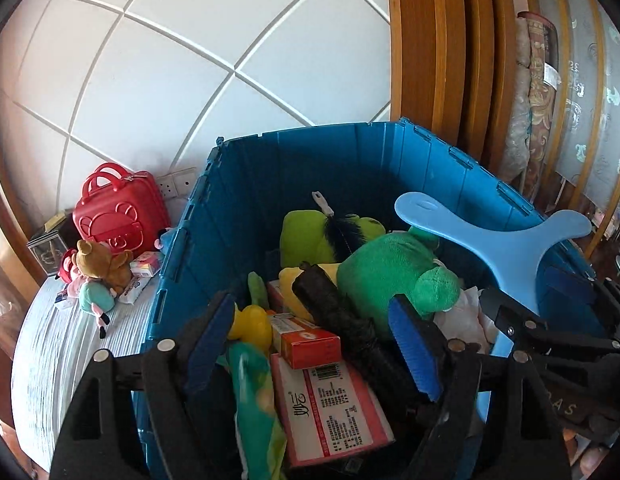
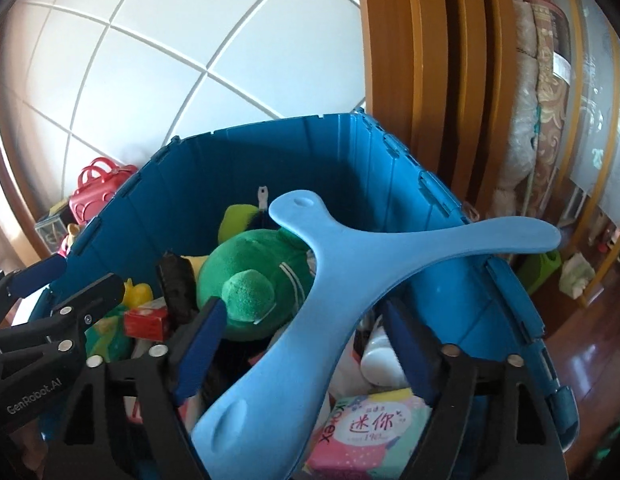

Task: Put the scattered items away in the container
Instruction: 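Open both grippers to drop wipes pack and blue toy into crate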

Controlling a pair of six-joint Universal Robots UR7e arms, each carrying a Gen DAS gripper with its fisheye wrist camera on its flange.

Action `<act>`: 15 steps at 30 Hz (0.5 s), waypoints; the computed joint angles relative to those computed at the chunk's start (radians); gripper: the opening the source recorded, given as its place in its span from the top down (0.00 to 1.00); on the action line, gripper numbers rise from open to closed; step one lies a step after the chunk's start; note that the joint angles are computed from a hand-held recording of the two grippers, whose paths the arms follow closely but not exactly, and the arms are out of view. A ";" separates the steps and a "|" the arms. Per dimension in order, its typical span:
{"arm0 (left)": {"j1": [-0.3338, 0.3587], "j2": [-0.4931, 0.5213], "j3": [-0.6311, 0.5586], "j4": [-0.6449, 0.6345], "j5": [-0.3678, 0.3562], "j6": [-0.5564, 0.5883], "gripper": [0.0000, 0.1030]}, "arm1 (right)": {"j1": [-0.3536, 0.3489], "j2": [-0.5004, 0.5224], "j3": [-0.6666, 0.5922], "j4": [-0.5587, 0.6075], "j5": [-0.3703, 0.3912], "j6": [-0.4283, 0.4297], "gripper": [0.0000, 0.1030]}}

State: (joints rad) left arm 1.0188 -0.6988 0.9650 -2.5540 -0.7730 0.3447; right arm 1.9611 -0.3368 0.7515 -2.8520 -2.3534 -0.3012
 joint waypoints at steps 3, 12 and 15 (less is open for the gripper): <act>-0.001 -0.016 0.024 -0.016 0.006 -0.005 0.23 | 0.003 -0.015 0.033 -0.014 -0.001 0.003 0.08; -0.006 -0.073 0.114 -0.076 0.020 0.003 0.23 | 0.023 -0.045 0.134 -0.101 -0.042 -0.006 0.01; -0.009 -0.095 0.151 -0.104 0.017 0.010 0.23 | 0.031 -0.055 0.165 -0.139 -0.064 -0.015 0.01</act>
